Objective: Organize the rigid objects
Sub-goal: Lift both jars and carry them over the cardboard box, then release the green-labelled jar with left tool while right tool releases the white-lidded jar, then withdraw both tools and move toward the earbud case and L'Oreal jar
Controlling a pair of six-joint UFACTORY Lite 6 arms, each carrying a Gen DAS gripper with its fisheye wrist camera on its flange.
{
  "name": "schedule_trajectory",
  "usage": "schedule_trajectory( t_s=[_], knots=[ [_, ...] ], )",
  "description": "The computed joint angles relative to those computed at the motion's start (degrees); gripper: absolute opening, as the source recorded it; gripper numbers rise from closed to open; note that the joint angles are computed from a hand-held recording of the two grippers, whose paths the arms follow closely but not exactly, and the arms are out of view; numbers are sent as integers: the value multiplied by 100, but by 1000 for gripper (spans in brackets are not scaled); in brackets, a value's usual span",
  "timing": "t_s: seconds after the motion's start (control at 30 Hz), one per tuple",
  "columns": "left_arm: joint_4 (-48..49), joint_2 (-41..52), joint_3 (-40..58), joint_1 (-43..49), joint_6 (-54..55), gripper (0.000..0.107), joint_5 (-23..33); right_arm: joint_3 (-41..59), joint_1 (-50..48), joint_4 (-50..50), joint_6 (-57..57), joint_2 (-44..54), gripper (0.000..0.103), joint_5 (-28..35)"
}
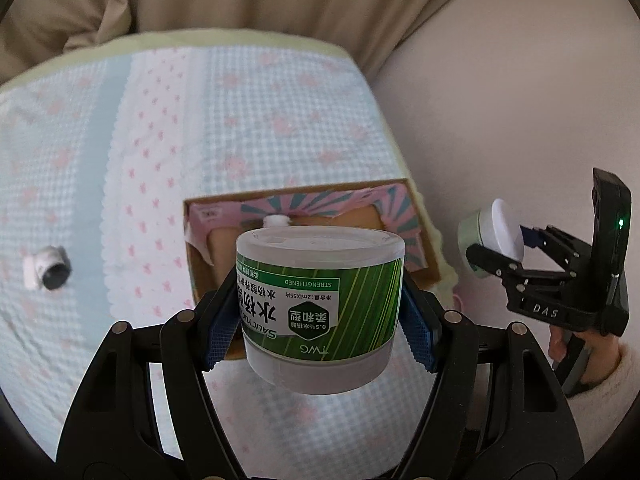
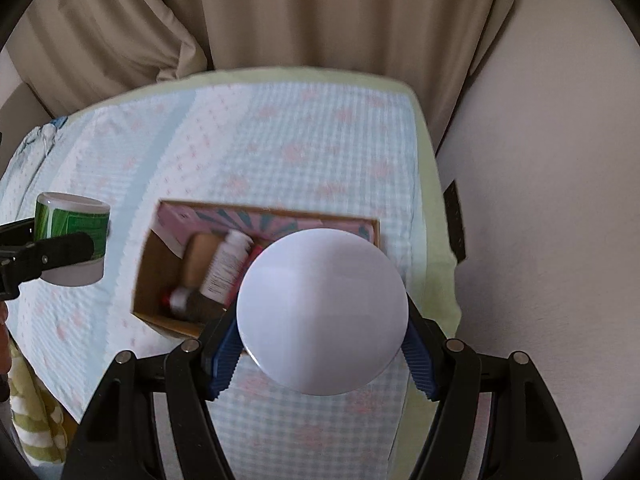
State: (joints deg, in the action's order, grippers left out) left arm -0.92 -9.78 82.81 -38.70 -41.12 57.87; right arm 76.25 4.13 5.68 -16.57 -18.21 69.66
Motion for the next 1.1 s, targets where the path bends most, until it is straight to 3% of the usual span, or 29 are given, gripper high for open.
schedule_trajectory(
  t_s=[0.33,0.53,0.6,0.63,0.67,0.7,0.83,1.1],
  knots=[
    [142,570,-1461,500,-83,68,-1177,-1883,-154,416,-552,176,66,-1459],
    [37,1152,-1393,731,400,68,-1359,-2348,292,277,-344,400,66,-2209],
    [11,1417,-1143,761,484,69,-1153,-2392,368,99,-57,541,66,-2424],
    [124,1515,-1032,730,434,83,-1054,-2377,380,62,17,630,67,-2452],
    [225,1551,-949,706,392,102,-1002,-2352,369,35,80,738,77,-2469],
    [308,1510,-933,685,344,103,-1021,-2380,321,116,30,722,103,-2567],
    [637,1282,-907,583,180,103,-792,-2501,-125,789,-604,299,103,-2666],
    [471,327,-1603,603,-64,103,-603,-2623,-416,849,-497,-279,103,-2008]
  ],
)
